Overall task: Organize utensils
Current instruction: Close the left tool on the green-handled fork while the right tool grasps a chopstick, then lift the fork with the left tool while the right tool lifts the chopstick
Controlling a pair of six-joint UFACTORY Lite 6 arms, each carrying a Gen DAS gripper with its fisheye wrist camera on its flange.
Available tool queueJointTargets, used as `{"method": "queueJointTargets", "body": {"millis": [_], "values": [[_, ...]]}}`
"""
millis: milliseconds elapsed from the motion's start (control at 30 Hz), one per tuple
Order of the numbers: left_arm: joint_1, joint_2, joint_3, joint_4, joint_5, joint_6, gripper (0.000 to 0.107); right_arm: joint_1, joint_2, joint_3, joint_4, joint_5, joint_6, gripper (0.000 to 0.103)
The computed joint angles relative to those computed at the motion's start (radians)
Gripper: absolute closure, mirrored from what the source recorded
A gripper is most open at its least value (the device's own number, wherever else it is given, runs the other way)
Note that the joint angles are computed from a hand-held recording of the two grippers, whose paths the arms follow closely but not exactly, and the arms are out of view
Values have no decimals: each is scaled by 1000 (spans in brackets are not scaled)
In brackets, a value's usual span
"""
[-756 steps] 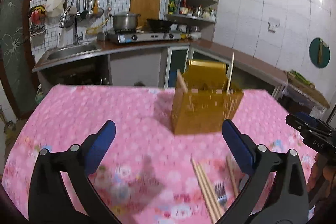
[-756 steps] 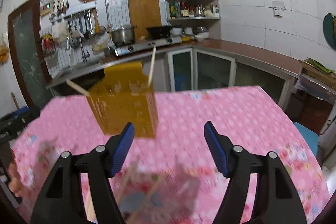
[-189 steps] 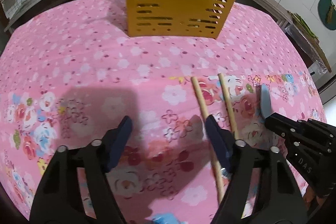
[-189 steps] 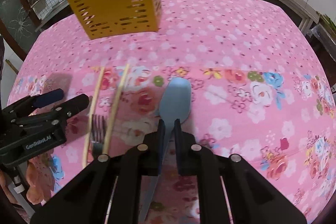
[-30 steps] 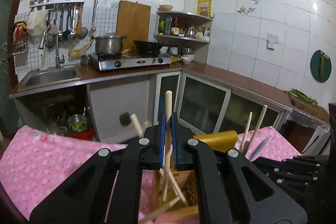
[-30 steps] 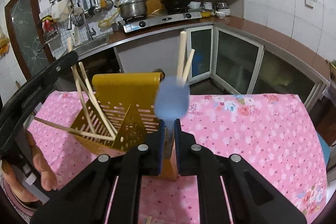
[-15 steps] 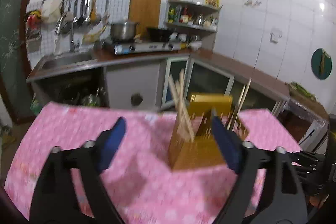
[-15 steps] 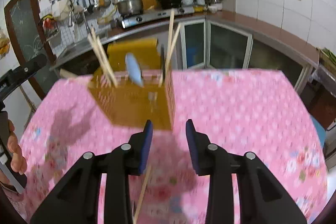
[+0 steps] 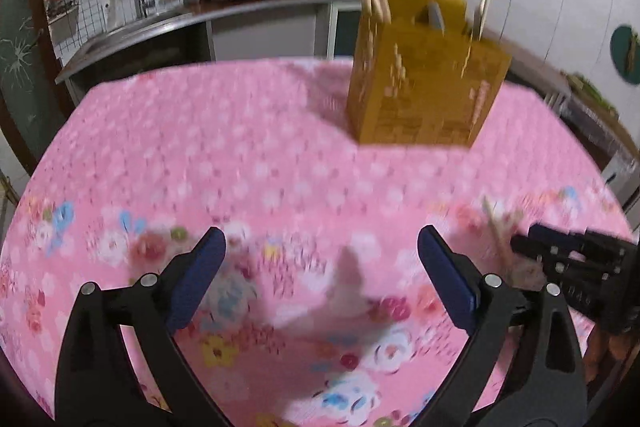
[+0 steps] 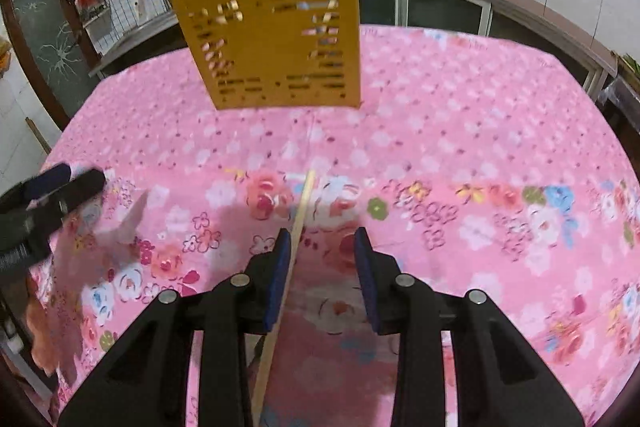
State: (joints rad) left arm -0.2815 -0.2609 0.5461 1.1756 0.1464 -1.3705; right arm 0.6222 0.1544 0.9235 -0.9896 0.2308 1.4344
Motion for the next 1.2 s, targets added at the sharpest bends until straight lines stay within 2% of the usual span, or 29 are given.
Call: {"method": "queueJointTargets", "body": {"millis": [67, 200, 267, 300, 333, 400, 500, 667, 867, 967, 1000, 1033, 1067, 1200], "values": [[-20, 24, -10, 71, 19, -81, 13, 7, 46, 30, -24, 8, 34, 70], [-22, 40, -14, 21, 7, -55, 13, 9, 101, 81, 32, 22, -25, 72], [-18, 40, -14, -80, -6, 30, 13, 17, 129, 114, 60, 49, -57, 78], [-20, 39, -12, -149, -8, 92, 13, 13, 137, 126, 84, 53, -76, 88], [-29, 36, -12, -193, -2, 126, 13, 4, 134, 127, 115, 45, -107, 95], [-64, 40, 2, -222, 27, 135, 13, -21, 115, 113, 198, 17, -192, 96], [-129, 47, 8, -207, 75, 67, 12, -55, 70, 67, 210, 0, -210, 97], [-234, 90, 23, -344, 93, 108, 12, -135, -32, -38, 312, -30, -344, 97], [-436, 126, 58, -299, 173, -63, 12, -215, -142, -158, 499, -42, -572, 97], [-523, 170, 96, -298, 217, -109, 13, -239, -191, -210, 535, -44, -623, 97], [-541, 185, 109, -316, 226, -102, 18, -248, -203, -223, 561, -46, -655, 97], [-553, 202, 123, -348, 230, -75, 30, -256, -214, -235, 595, -48, -692, 97], [-562, 230, 144, -412, 227, -18, 37, -264, -225, -248, 632, -51, -733, 97], [-597, 266, 188, -467, 260, 21, 55, -282, -256, -282, 743, -60, -854, 97]]}}
